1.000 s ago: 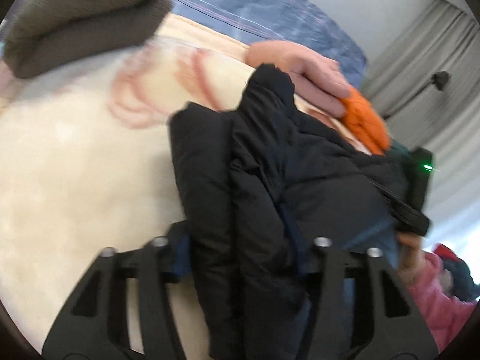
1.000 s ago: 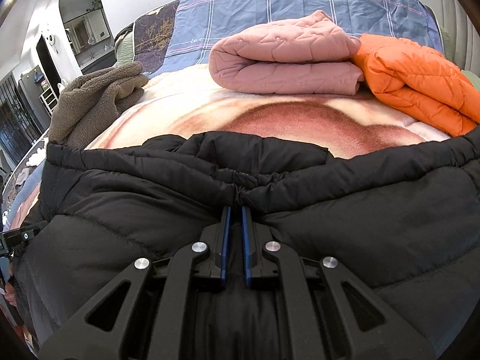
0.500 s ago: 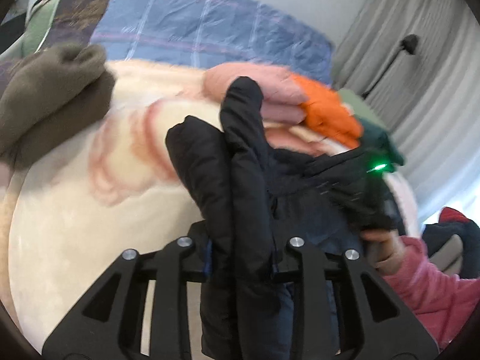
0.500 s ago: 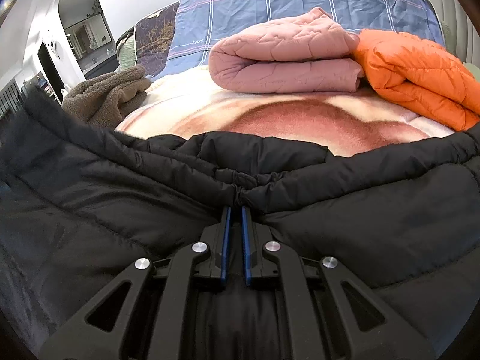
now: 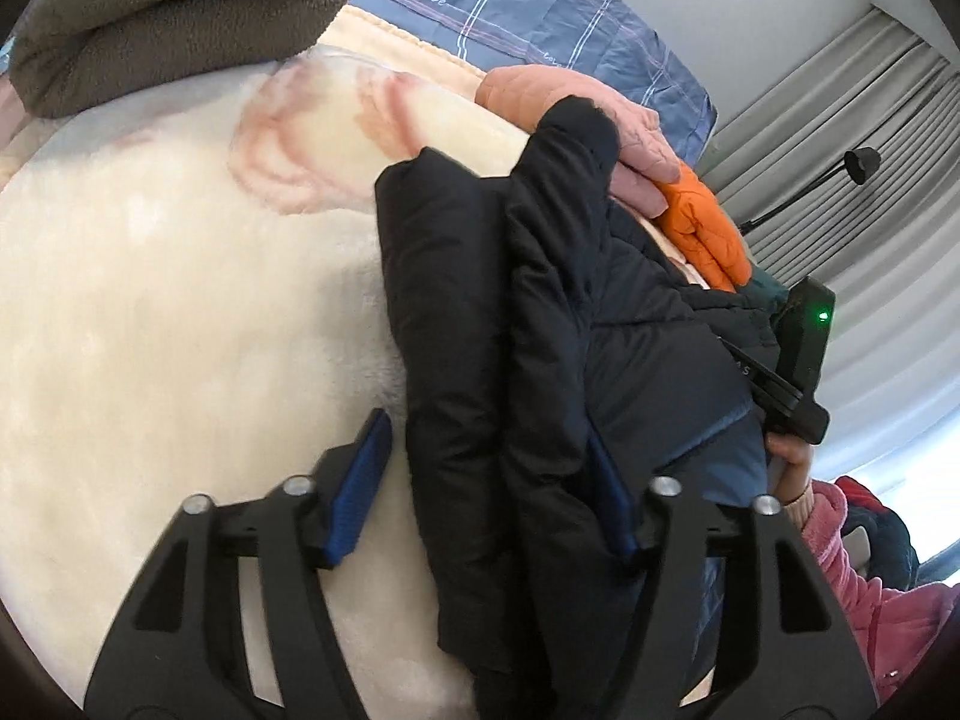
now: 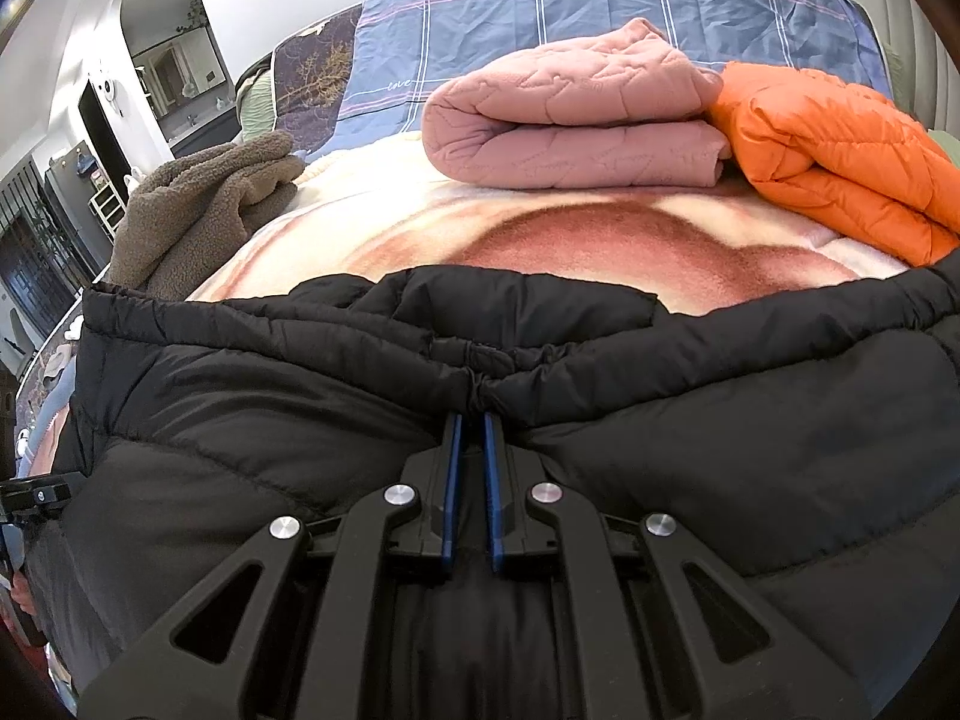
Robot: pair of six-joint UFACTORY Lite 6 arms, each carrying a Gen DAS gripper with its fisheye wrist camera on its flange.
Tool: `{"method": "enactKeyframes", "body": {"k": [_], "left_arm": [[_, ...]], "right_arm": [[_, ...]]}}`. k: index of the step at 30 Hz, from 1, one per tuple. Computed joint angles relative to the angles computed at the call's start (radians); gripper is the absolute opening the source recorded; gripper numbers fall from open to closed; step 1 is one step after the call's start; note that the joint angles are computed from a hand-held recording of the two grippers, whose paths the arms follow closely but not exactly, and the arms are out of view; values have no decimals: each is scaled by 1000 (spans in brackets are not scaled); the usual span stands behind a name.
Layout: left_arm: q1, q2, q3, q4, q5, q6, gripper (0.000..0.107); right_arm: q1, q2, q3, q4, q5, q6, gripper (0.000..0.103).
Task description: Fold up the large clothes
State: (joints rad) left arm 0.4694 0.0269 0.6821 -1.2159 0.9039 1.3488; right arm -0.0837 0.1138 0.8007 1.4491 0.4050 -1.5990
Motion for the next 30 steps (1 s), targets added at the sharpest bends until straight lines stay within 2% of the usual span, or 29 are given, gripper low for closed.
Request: {"method": "enactKeyframes", "body": {"k": [1,3,7,10,13,16,19,22,24,27,30], "left_arm": [[12,-13,-6,-4,43,8,25],[-17,-103,-14,15,37,-37,18],[-118,-268,102,115,82,-220,15],[-238,-328,224,188,84,-337,15],[-483,-300,378,322,-6,-525,15],[-648,-224,513,451,-57,-715,15],[-704,-178,604,518,-52,-828,15],[-700,-140,675,563,-9,-950,14],[-661,-117,690,523,23,-964,14],[-657,-64,718,438,25,-952,14],[-719,-11,739,444,-14,-996,14]], "right_arm": [[1,0,0,1,-3,-1,8],[2,2,1,-2,-7,1,8],[-1,23,23,-53,11,49,8],[-11,51,55,-132,46,119,8],[-16,70,81,-184,60,176,8],[-42,65,112,-274,103,287,8],[-170,34,144,-363,294,390,8],[-355,-67,96,-421,530,375,9],[-410,-124,48,-449,598,330,9],[-345,-142,-26,-484,498,327,8],[-280,-16,-16,-403,427,242,3]]}}
